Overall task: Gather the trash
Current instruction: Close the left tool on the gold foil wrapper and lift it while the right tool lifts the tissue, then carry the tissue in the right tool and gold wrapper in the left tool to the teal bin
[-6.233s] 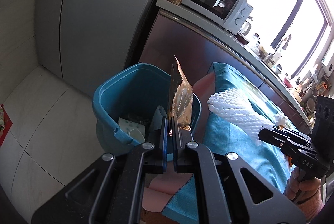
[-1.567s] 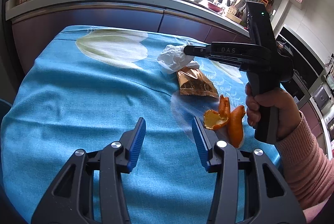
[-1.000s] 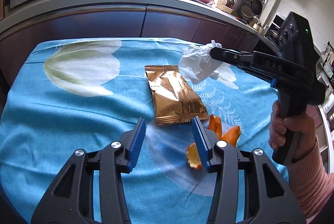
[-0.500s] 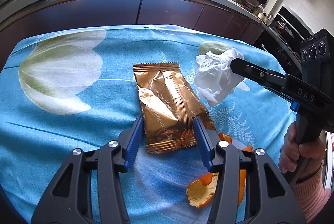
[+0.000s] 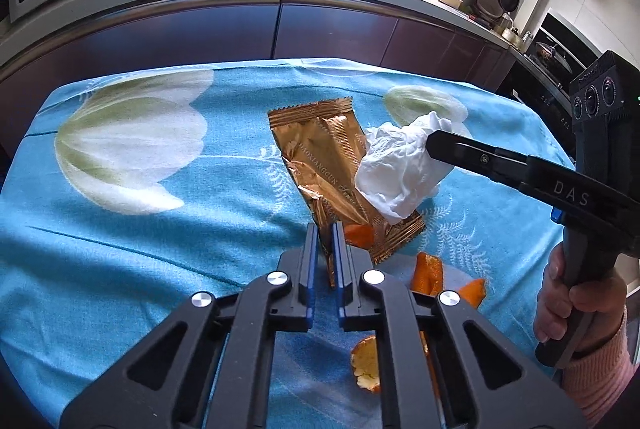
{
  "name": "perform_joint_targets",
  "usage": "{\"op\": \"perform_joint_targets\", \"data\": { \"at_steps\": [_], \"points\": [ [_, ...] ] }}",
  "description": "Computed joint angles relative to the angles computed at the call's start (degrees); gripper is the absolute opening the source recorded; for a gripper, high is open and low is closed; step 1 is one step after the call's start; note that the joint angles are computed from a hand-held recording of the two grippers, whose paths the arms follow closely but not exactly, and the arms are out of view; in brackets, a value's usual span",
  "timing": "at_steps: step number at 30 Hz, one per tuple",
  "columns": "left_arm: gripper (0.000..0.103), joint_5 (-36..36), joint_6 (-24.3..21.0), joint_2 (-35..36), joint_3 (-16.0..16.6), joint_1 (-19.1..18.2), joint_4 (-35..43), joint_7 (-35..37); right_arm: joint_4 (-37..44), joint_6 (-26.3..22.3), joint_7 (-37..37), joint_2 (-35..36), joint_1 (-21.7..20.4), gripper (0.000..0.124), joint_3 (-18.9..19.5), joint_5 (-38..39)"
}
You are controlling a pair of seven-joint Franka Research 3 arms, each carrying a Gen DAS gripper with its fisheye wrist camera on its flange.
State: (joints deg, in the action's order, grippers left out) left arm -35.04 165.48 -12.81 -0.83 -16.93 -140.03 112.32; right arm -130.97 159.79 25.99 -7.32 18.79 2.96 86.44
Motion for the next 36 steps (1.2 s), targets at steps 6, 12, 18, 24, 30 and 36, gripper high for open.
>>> {"op": "perform_joint_targets", "data": {
  "at_steps": [6, 12, 18, 24, 30, 36],
  "points": [
    [0.005, -1.6, 1.48, -4.14, 1.66, -1.17, -3.1, 1.01, -0.52, -0.55, -2.12, -1.27, 0.0, 0.005, -0.18, 2.25],
    [0.004, 1.91, 3.45, -10.45, 4.26, -2.39, -7.97, -1.76, -1.34, -1.13, -4.9, -3.04, 0.5, 0.005, -0.03, 5.18],
    [0.004, 7.1, 4.04, -17.95, 6.51, -2.06, -13.15, -6.16, -2.48, -1.54, -7.31, -5.32, 1.36, 0.005, 0.48, 7.98],
    [0.003, 12.17, 3.24, -24.83, 8.65, -1.25, -17.64, -9.36, -3.54, -1.99, -8.03, -6.94, 2.54, 0.005, 1.22, 8.91],
    [0.003, 16.66, 1.88, -31.49, 10.91, -0.12, -21.84, -12.68, -4.22, -2.38, -7.8, -7.58, 3.81, 0.005, 1.82, 9.32],
    [0.003, 21.05, -0.43, -39.67, 12.8, 3.02, -26.27, -15.66, -4.7, -2.88, -8.19, -8.41, 4.95, 0.005, 2.37, 9.93]
  ]
}}
